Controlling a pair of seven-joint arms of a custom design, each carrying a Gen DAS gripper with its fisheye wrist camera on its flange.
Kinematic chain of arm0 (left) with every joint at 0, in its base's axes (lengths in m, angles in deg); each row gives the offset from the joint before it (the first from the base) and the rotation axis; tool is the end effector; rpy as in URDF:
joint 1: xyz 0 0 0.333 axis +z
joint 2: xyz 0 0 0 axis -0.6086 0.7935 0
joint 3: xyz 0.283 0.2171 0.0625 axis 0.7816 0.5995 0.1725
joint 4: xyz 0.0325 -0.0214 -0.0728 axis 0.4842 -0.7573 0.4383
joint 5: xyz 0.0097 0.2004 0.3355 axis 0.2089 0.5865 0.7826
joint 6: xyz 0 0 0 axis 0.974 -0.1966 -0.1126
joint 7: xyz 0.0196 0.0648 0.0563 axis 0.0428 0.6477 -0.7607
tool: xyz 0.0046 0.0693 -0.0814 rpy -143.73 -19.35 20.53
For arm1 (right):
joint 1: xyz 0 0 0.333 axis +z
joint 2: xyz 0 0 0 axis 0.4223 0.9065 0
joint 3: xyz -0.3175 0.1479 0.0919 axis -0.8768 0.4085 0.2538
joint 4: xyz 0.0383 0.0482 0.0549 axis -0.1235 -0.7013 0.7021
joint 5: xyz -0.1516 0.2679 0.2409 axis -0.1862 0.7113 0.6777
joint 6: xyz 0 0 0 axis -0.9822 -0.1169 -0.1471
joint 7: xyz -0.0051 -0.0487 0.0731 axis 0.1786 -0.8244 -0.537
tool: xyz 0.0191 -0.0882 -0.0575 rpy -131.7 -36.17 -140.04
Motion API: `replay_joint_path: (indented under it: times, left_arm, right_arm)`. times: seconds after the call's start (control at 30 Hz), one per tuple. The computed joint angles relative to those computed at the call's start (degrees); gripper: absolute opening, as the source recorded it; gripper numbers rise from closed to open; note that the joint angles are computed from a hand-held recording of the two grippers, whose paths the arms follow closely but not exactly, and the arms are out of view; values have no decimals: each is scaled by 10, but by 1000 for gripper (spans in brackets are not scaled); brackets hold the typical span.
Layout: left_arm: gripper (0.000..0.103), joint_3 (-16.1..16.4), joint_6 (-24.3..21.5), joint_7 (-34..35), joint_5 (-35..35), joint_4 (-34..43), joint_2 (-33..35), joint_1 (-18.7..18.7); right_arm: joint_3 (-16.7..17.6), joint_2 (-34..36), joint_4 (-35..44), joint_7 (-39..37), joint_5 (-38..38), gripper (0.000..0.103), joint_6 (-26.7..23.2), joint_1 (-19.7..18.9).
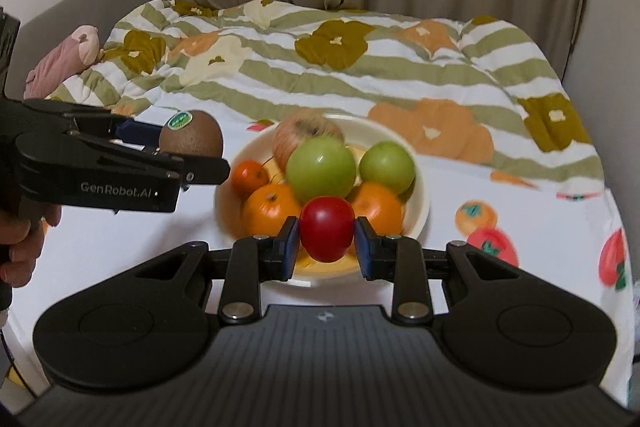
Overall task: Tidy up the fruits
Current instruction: 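Grasp the brown kiwi with the left tool while the right tool grasps a red tomato, then lower the kiwi and tomato into the cream bowl and open both tools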
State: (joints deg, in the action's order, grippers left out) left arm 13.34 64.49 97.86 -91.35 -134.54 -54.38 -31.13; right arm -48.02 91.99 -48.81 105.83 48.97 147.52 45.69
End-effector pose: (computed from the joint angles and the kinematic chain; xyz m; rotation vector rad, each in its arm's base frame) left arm 0.7455 -0.0493 0.5263 -1.1642 2.3834 -1.0434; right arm 0.6471 0.2534 0.5282 -1.6709 1.7878 -0.6970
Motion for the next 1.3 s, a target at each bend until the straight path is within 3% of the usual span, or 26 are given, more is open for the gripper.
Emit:
replay_joint_path:
  times: [0.3,0.7,0.97,1.13,1.3]
  left_arm:
    - [69,10,-10,-101,41,56,44,-22]
    - [69,10,-20,-170,96,104,84,-36]
    - [70,-1,-39,-165,97,111,92,-27]
    - [85,-6,-13,-144,82,93,83,-22]
    - [88,-8,-26,-142,69,104,87,-16]
  right_arm:
    - [8,20,21,-86,60,45,28,-38]
    - [7,49,53,-170,124,45,42,-58]
    - [14,69,76,-208,158,45,39,-66]
    - [16,83,94,-225,173,45,38,-67]
    - [23,99,120,-251,190,45,34,-75]
